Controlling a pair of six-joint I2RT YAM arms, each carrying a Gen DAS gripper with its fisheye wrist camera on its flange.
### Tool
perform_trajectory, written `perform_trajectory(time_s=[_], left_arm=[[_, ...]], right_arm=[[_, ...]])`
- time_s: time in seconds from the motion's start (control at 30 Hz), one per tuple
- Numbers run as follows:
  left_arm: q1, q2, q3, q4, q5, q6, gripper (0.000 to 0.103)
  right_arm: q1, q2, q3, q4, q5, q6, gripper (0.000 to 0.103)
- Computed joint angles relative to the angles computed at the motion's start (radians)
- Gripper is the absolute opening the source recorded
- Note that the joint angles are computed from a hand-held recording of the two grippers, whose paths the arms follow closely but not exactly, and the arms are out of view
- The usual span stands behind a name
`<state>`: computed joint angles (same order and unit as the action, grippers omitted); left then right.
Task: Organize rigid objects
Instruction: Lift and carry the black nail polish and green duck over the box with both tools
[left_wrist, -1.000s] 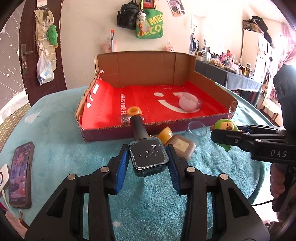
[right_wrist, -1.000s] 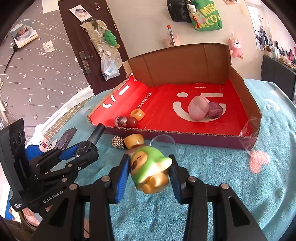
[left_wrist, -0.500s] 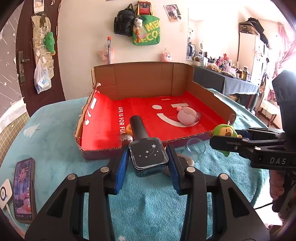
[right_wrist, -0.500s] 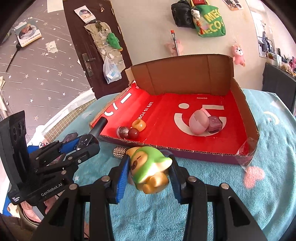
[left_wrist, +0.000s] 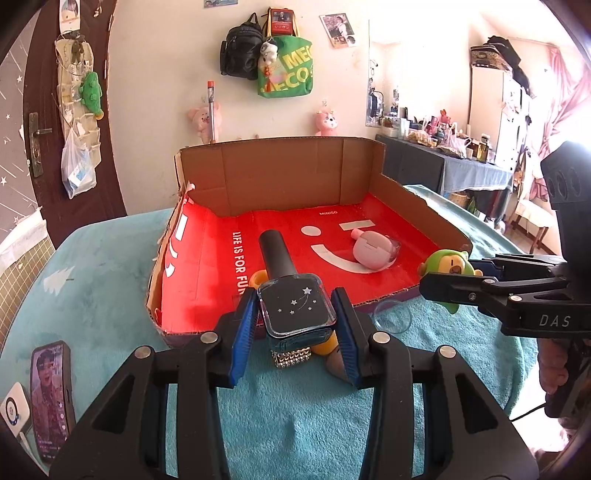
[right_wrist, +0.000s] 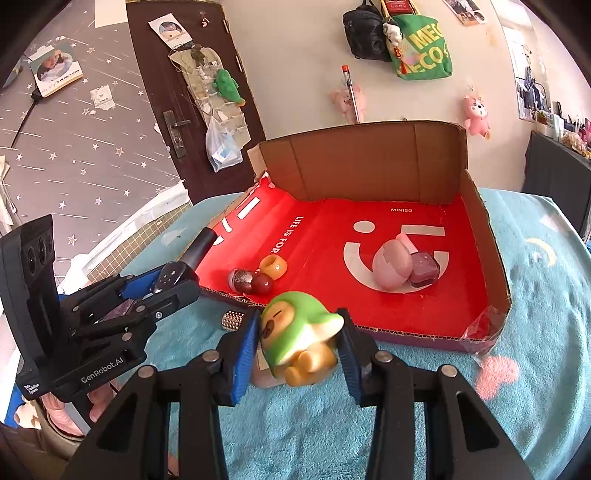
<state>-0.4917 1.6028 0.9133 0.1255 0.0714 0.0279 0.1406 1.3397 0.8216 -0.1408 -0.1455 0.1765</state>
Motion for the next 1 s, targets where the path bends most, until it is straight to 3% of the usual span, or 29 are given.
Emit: perform_trajectory(time_s=[1.0], left_arm=[[0.0, 0.198, 0.27, -0.136, 0.038, 0.039, 0.038]], right_arm=[[-0.082, 0.197, 0.208, -0.057, -0.031, -0.021, 0.044]])
